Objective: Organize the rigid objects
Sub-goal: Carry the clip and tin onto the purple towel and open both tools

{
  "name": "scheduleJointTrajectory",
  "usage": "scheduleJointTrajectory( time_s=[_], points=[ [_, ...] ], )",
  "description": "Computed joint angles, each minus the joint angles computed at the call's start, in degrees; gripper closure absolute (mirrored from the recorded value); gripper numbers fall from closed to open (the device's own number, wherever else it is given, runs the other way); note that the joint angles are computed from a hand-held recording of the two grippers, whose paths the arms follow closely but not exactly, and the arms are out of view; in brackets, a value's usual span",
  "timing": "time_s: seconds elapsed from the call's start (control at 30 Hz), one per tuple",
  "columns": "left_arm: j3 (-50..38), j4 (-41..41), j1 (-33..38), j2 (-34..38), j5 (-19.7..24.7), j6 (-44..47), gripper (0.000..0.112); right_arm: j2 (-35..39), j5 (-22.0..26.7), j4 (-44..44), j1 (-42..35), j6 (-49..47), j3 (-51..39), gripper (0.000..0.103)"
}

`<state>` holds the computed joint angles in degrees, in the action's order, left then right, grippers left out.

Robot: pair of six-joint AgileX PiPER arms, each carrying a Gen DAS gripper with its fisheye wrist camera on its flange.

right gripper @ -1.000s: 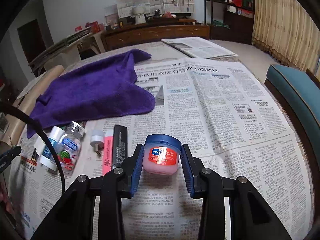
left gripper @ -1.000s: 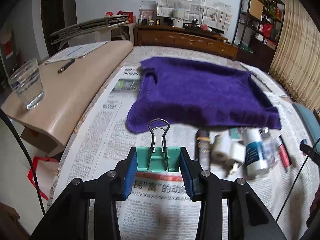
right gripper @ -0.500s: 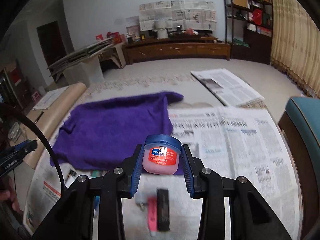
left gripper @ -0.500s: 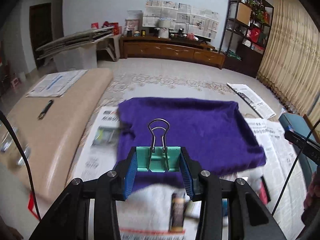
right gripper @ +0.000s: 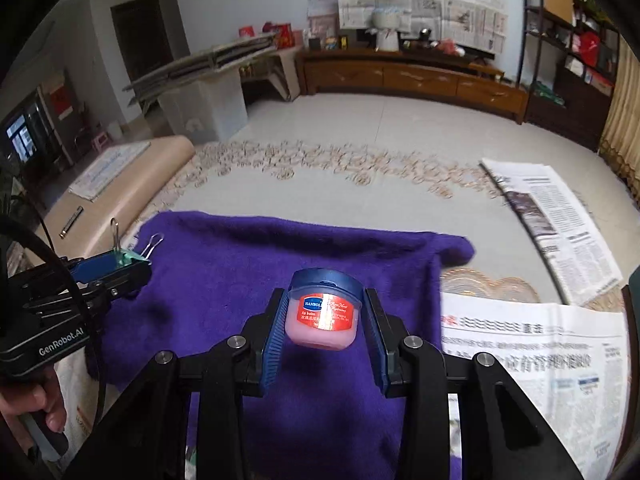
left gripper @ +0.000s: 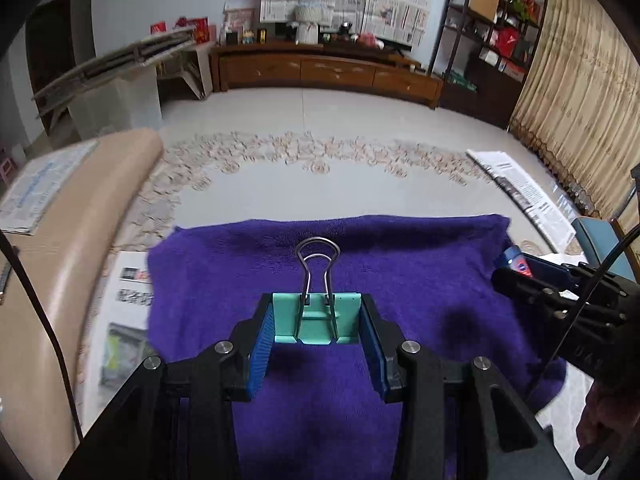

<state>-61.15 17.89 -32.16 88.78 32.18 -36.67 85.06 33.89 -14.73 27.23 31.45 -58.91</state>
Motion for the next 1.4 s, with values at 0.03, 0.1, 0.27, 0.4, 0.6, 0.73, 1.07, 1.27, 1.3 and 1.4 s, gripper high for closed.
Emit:
scheduleJointTrajectory(
  time_s=[0.03,0.1,0.27,0.4,0.6,0.73,1.07,1.27,1.3,1.4],
  points=[
    [-0.78,-1.1,0.68,1.76,-0.3,1.25,0.073,2.25,-0.01,0.4,-0.46,-0.87,-1.14,0.066],
    [-2.02,-3.0,1.97,4.82,-1.02,3.16,0.073,5.92,0.01,1.97,-1.56,-3.28,-3.02,0.066],
    [-5.47,-3.59,2.64,10.45,1.15,5.22,0.073,11.28,0.4,3.13,-3.06,-5.64,-5.44,0.066],
    [-6.19,-2.59,2.09,11.37,2.35,5.6,0.073,13.38,1.46,5.21,-3.98,-8.4,-6.19,0.066],
    [-8.22,-0.72,1.29,12.48,5.49,5.09,0.067,12.81,0.71,4.84,-3.62,-9.05,-4.66,0.066],
    [-8.11,1.83,1.51,12.58,6.63,3.4,0.042,12.71,0.42,4.71,-3.29,-11.41,-4.22,0.061],
    [3.63,3.51,0.75,-1.55,3.12,0.21,0.018,1.98,-1.57,11.3,-4.46,-13.26,1.79,0.024],
    [11.34,1.76,-5.64,-16.99,9.92,-2.03,0.009,-15.3,3.5,8.2,-0.79,-3.23,10.97,0.0],
    [12.89,3.35,-7.88,-19.65,11.99,-4.94,0.009,-18.05,5.1,6.97,0.57,-0.49,12.26,0.0],
    [18.89,6.78,-14.45,-27.27,16.29,-12.97,0.009,-26.38,12.75,-1.73,9.11,12.09,15.89,0.0]
  ],
)
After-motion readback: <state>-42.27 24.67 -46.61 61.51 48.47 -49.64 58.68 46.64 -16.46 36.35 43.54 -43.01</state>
